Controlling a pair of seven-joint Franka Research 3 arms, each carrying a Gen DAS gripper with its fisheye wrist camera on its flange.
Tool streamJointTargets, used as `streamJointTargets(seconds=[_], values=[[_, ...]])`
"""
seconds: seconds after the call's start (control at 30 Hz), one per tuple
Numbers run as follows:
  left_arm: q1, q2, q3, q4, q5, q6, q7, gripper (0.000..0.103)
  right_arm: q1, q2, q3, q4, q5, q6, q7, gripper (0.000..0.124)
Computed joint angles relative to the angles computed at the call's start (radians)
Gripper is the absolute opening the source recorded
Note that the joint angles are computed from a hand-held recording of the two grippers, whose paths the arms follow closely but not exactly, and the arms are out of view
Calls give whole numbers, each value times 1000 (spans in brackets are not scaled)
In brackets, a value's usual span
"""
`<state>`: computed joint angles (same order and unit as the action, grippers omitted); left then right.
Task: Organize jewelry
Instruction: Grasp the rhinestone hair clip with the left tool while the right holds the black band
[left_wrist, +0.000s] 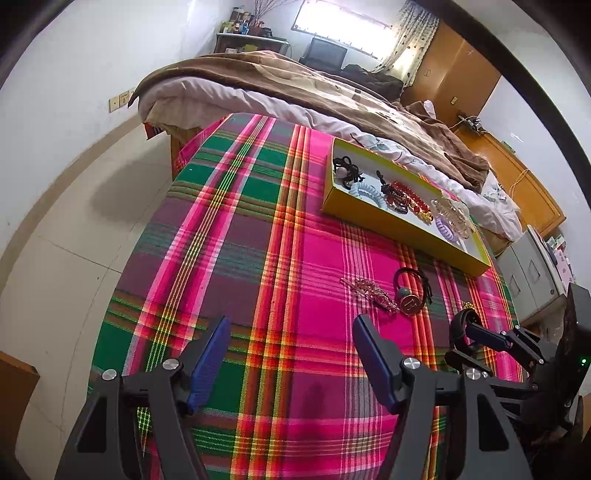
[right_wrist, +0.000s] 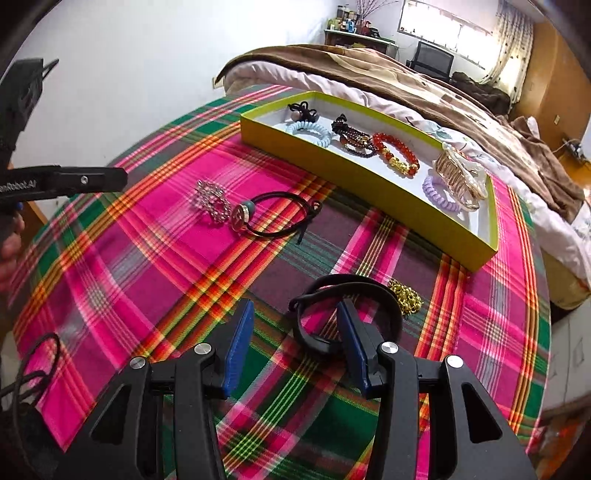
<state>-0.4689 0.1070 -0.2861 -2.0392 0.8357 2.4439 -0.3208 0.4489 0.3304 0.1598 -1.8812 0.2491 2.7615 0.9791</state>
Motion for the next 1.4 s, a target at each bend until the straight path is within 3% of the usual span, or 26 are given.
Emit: streamJointTargets(seconds=[0.13,0.27,0.73,0.83,1.0,1.13,1.2,1.4], values=[[2,2,1,-2,-5,7,2,68,3,2,-3,4,-4,-5,10,46],[3,8,3,2,-10,13,10,68,29,-2,-30,-9,-55,24,49,20],[-4,88,23,85,-66,40,110,68,-27,-89,2,-137,40,149,9,11],[-8,120,32,119,-81,57,131,77,-48,-115,11,-165,78,177,-11,11],[-21,181,50,194,-108,57,169,77,-67,-141,12,-198,127,205,-28,11],[-50,221,69,268,-113,-37,176,77,-93,-152,33,-207,198,208,-85,11],[-53,232,75,283,-120,-46,167,77,-98,-151,36,-204,225,208,-105,11],[-73,296,78,387,-156,-148,249,77,-107,-149,48,-199,300,208,-169,11]])
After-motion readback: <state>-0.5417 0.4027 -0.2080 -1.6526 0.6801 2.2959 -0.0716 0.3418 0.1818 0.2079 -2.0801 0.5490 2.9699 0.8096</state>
